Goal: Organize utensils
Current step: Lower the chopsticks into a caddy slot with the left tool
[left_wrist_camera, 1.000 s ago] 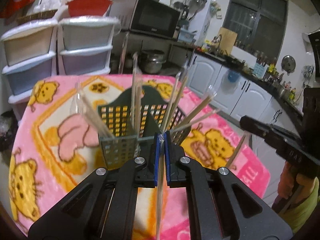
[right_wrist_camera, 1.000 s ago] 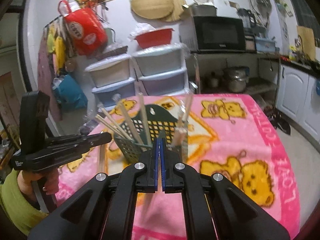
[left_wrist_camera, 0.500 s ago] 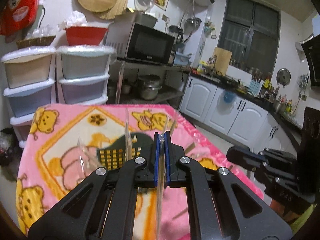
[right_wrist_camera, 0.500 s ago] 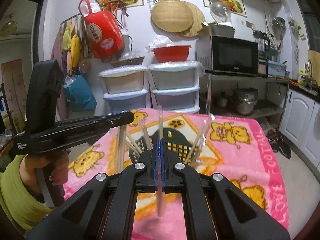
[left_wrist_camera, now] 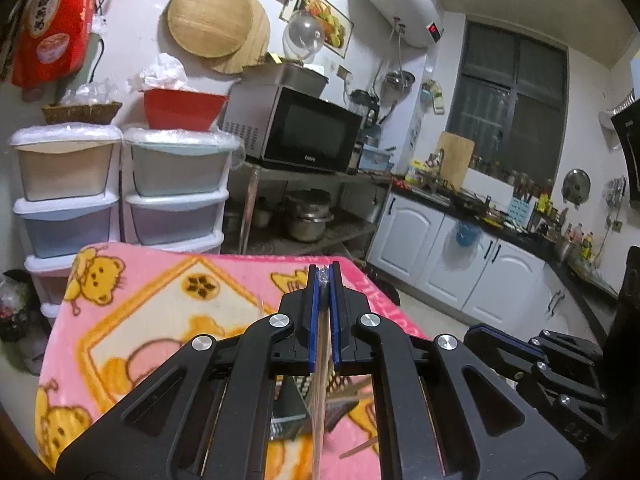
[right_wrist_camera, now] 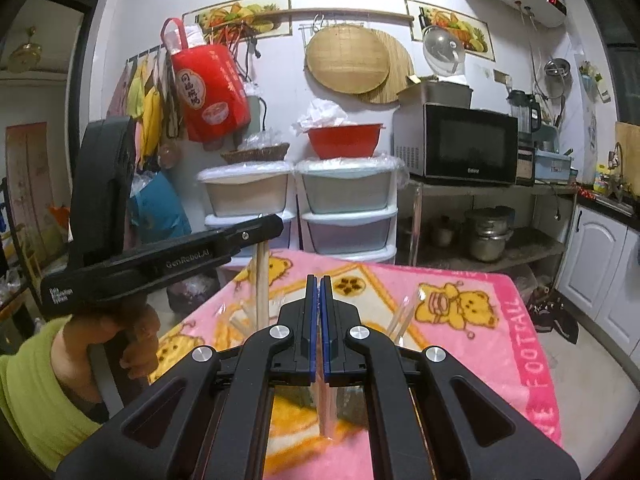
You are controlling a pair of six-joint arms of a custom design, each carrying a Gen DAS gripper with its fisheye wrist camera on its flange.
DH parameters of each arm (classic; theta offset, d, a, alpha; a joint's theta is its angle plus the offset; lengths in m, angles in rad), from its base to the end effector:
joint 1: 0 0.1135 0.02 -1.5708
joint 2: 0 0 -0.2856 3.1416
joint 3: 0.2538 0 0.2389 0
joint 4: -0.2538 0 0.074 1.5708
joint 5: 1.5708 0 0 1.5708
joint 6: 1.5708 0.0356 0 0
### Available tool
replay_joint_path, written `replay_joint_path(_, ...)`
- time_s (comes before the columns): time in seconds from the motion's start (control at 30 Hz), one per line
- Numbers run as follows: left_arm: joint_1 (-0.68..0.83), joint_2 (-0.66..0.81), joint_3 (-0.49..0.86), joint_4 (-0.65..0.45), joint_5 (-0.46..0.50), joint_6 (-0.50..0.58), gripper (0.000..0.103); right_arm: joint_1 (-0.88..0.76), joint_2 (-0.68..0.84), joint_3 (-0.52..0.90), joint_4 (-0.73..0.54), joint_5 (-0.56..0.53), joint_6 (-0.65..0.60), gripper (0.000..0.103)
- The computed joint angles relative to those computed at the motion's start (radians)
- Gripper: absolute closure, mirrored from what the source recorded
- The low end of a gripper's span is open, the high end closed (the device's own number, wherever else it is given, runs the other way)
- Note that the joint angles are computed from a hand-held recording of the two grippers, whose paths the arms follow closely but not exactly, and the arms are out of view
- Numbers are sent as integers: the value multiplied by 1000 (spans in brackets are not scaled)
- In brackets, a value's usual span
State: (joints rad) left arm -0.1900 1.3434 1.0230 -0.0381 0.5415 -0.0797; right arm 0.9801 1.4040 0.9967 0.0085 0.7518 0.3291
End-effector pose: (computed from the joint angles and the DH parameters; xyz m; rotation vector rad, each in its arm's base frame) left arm 0.2831 -0.0731 0.3392 0.4706 1.8801 -0.7008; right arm 0.1877 0.2363 0.3198 -0.1289 1.8571 0.1640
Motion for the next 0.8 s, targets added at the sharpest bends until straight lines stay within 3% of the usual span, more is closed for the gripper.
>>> replay_joint_path(0.4,-46,68,98,50,-100,-46,101,-52,25,99,60,-3,-128,101)
replay_joint_path(0.8,-65,175,182,71,-170,-61,101,-201,73,131,96,-86,-125,101)
